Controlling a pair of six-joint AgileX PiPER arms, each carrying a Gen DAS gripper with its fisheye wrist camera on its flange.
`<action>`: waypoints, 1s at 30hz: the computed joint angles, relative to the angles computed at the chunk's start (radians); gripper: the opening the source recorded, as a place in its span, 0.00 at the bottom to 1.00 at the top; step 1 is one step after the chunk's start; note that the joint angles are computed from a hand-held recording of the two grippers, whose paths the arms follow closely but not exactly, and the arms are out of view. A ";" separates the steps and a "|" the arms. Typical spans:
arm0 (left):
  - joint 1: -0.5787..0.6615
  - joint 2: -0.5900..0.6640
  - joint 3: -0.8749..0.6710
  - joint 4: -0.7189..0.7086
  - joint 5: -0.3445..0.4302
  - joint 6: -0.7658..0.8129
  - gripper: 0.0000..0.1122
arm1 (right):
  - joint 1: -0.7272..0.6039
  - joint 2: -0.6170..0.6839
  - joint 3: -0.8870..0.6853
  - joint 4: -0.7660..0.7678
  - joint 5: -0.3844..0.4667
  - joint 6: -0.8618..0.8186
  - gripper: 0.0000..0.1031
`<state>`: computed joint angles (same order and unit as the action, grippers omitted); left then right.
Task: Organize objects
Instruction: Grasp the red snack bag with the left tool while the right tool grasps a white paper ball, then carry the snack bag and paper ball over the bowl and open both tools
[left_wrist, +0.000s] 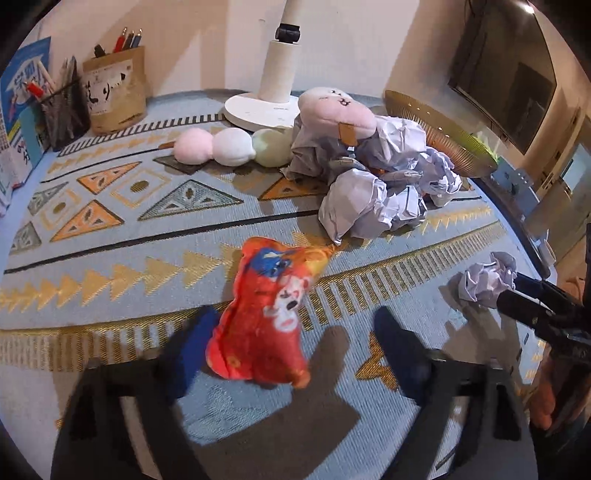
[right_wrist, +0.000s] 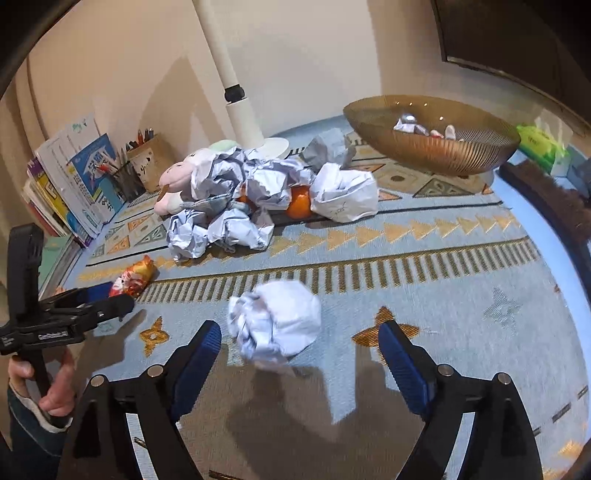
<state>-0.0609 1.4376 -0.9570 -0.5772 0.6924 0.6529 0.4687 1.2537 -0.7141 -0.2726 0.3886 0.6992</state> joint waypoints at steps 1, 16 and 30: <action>-0.009 -0.006 0.010 0.022 -0.028 -0.018 0.50 | 0.011 0.009 -0.007 -0.010 0.002 0.012 0.83; -0.016 -0.151 -0.075 -0.067 0.061 -0.014 0.26 | 0.106 -0.013 -0.060 -0.383 0.135 0.348 0.45; -0.493 0.520 -1.189 0.344 0.234 -0.696 0.26 | -0.613 0.085 -0.568 0.393 0.175 -0.490 0.46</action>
<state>-0.5535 1.9578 -2.1464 -0.2332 0.9264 -0.0432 -0.1442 1.3389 -1.2819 0.1201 0.5636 0.2091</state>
